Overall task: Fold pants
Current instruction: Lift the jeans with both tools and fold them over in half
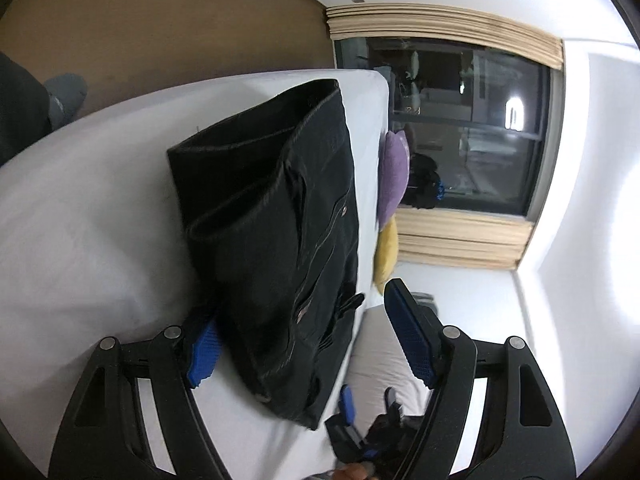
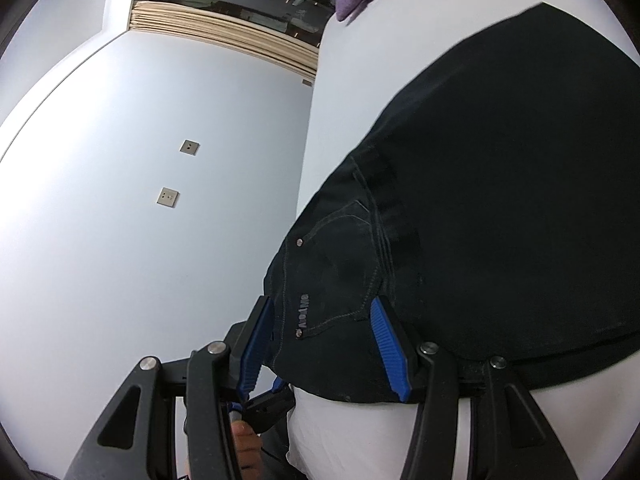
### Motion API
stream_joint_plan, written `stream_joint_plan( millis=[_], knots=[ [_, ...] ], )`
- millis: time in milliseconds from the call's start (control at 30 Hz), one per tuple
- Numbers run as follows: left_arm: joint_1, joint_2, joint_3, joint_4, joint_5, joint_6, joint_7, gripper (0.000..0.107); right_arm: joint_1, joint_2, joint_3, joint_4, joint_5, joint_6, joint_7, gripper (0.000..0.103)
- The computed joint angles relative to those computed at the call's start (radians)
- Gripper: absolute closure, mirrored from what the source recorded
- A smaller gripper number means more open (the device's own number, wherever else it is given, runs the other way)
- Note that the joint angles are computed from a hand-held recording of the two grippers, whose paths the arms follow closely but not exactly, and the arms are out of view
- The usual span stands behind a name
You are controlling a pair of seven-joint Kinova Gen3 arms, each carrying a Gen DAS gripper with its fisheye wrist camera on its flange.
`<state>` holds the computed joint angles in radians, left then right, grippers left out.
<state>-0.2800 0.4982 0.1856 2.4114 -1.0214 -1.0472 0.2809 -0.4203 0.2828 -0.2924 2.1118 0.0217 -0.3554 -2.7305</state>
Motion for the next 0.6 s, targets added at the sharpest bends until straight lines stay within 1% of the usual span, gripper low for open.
stream_joint_plan(
  millis=[33, 167, 200, 233, 267, 300, 333, 400, 433, 500, 533, 567, 600],
  knots=[
    [0.001, 0.006, -0.005, -0.009, -0.005, -0.006, 0.005, 0.035, -0.001, -0.006, 0.0, 0.001, 0.001, 0.006, 0.001, 0.048],
    [-0.018, 0.02, -0.006, -0.006, -0.013, -0.026, -0.006, 0.043, 0.027, -0.008, -0.016, -0.022, 0.037, 0.042, -0.01, 0.048],
    [-0.022, 0.026, -0.006, -0.008, -0.015, -0.032, -0.006, 0.048, 0.028, -0.006, -0.017, -0.026, 0.04, 0.046, -0.009, 0.048],
    [-0.023, 0.025, -0.007, -0.006, -0.022, -0.03, -0.007, 0.056, 0.035, -0.004, -0.022, -0.034, 0.05, 0.058, -0.011, 0.048],
    [-0.025, 0.016, -0.006, -0.018, -0.046, -0.013, 0.008, 0.062, 0.044, -0.002, -0.03, -0.043, 0.061, 0.072, -0.014, 0.048],
    [-0.021, 0.003, -0.006, -0.03, -0.063, 0.01, 0.02, 0.067, 0.057, 0.001, -0.041, -0.055, 0.077, 0.093, -0.017, 0.048],
    [-0.015, -0.024, -0.008, -0.048, -0.097, 0.048, 0.04, 0.075, 0.075, 0.003, -0.058, -0.075, 0.091, 0.131, -0.016, 0.048],
    [0.005, -0.068, -0.015, -0.064, -0.124, 0.095, 0.05, 0.078, 0.087, 0.01, -0.069, -0.117, 0.107, 0.212, -0.002, 0.05],
    [0.019, -0.098, -0.018, -0.075, -0.14, 0.129, 0.056, 0.083, 0.109, 0.014, -0.09, -0.135, 0.106, 0.245, 0.009, 0.052],
    [0.051, -0.139, -0.025, -0.085, -0.15, 0.176, 0.05, 0.087, 0.19, 0.038, -0.17, -0.178, 0.121, 0.305, 0.033, 0.056],
    [0.067, -0.162, -0.027, -0.097, -0.163, 0.209, 0.053, 0.088, 0.216, 0.049, -0.196, -0.196, 0.119, 0.329, 0.05, 0.058],
    [0.086, -0.19, -0.03, -0.11, -0.18, 0.249, 0.056, 0.089, 0.26, 0.07, -0.24, -0.228, 0.125, 0.37, 0.073, 0.059],
    [0.101, -0.204, -0.033, -0.118, -0.186, 0.275, 0.053, 0.09, 0.291, 0.087, -0.272, -0.249, 0.12, 0.396, 0.096, 0.062]
  ],
)
